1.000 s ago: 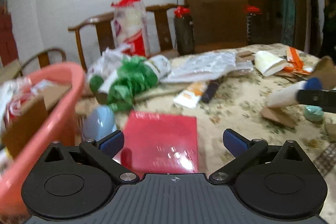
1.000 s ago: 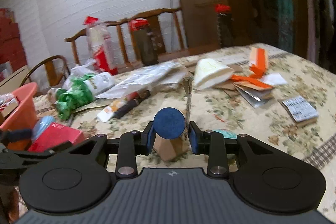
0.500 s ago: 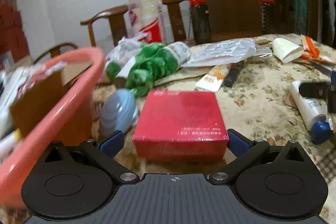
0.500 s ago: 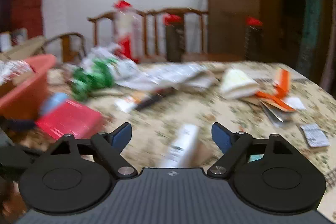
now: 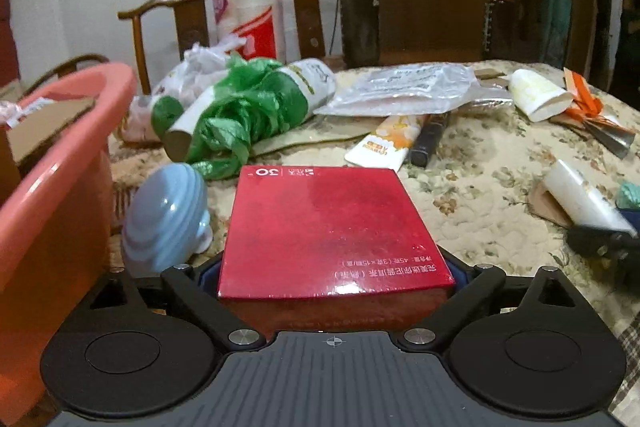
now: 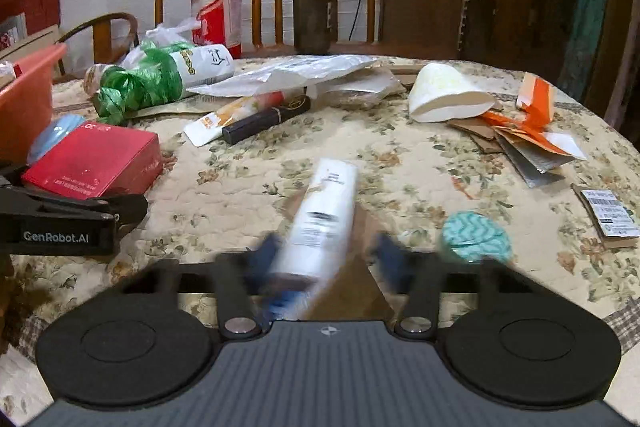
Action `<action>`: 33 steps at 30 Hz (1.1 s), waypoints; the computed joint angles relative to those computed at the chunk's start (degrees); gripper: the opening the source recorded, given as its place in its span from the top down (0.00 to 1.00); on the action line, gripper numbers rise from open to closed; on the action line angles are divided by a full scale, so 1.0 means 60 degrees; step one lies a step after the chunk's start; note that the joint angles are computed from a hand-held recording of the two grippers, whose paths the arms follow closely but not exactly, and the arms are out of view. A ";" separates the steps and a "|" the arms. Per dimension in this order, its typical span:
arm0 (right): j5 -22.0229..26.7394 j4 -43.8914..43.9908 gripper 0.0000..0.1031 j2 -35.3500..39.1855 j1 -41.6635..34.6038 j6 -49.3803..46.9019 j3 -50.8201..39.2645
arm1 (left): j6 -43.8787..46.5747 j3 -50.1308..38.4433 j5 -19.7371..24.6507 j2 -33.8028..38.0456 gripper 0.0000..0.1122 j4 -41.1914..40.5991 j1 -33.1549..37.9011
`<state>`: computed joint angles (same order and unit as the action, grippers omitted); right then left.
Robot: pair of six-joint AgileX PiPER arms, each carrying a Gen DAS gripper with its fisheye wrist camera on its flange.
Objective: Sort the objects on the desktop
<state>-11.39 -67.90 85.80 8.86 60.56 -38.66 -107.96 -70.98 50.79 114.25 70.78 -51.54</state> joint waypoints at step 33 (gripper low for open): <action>-0.0797 -0.2600 1.00 -0.2139 -0.0920 0.3173 0.0210 | 0.0163 -0.0261 0.2683 -0.1237 0.17 0.1391 -0.1850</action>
